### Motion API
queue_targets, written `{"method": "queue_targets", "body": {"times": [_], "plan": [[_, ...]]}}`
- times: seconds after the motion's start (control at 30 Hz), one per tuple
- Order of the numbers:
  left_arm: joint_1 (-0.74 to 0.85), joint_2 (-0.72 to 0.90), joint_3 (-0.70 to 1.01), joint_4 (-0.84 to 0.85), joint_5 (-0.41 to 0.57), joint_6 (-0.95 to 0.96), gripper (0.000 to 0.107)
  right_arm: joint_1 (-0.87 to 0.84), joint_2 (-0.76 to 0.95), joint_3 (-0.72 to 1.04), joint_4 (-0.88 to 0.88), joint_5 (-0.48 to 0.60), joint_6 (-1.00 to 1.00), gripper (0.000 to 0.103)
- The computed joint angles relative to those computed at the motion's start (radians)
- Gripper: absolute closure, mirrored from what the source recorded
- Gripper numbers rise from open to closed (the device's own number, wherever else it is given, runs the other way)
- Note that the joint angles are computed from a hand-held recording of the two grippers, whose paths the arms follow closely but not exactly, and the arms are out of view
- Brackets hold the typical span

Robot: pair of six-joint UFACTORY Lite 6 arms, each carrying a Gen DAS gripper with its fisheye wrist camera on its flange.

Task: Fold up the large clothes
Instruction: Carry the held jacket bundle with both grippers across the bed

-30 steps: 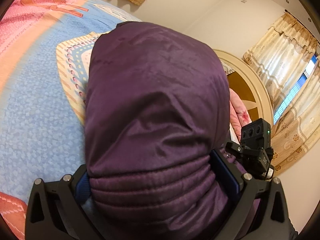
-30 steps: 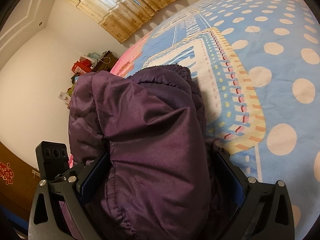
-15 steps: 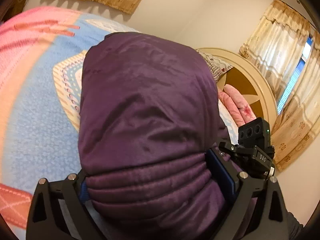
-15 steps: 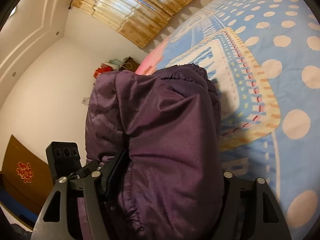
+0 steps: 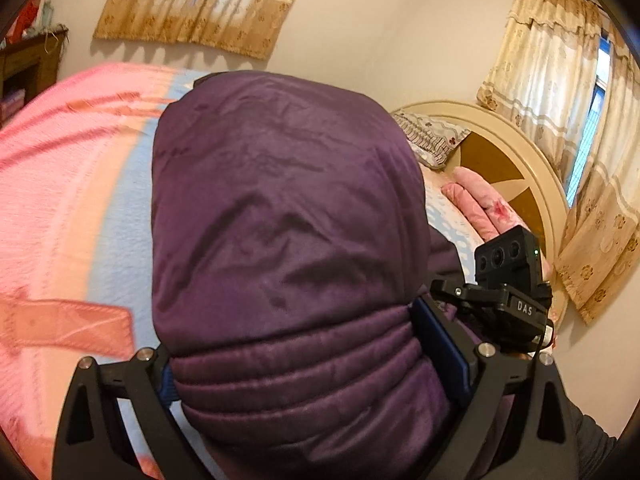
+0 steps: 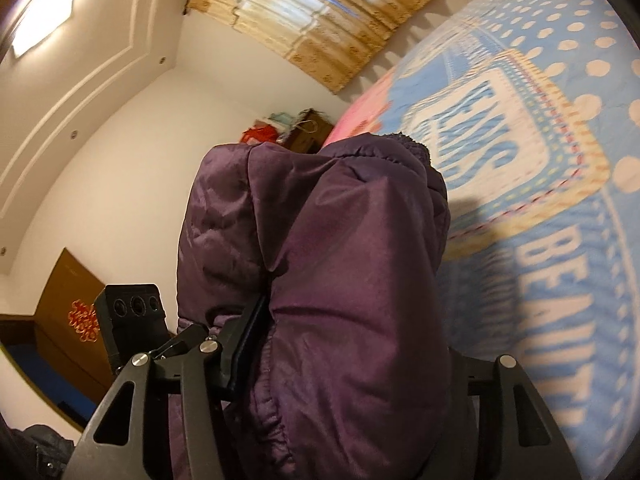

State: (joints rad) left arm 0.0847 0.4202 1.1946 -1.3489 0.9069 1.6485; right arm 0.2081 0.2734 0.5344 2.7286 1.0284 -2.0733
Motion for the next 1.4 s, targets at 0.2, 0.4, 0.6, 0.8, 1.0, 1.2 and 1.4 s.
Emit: {"method": "queue_targets", "body": {"times": [0.2,0.4,0.6,0.8,1.0,1.2,1.4], "plan": [[0.095,-0.097,-0.095,-0.012,0.003,0.09,0.008,0.142,0.017,0.049,0.098,0.021,-0.028,0.045],[0.189,-0.174,-0.177,-0.039,-0.005,0.178,0.008,0.254,0.128,0.186,0.147,0.029,-0.044,0.045],[0.294,-0.144,-0.166,-0.035,0.036,0.204,0.008,0.328,0.24,0.412,0.133,-0.106,-0.038,0.046],[0.37,-0.142,-0.149,-0.036,0.058,0.21,0.008,0.358,0.384,0.658,0.063,-0.194,0.019,0.046],[0.436,-0.138,-0.145,-0.039,0.072,0.211,0.008,0.387,0.544,0.947,-0.044,-0.313,0.119,0.046],[0.496,-0.123,-0.135,-0.043,0.089,0.218,0.008,0.408,0.684,1.193,-0.156,-0.4,0.225,0.046],[0.565,-0.084,-0.111,-0.039,0.113,0.232,0.008,0.425,0.845,1.473,-0.319,-0.49,0.396,0.046]]}}
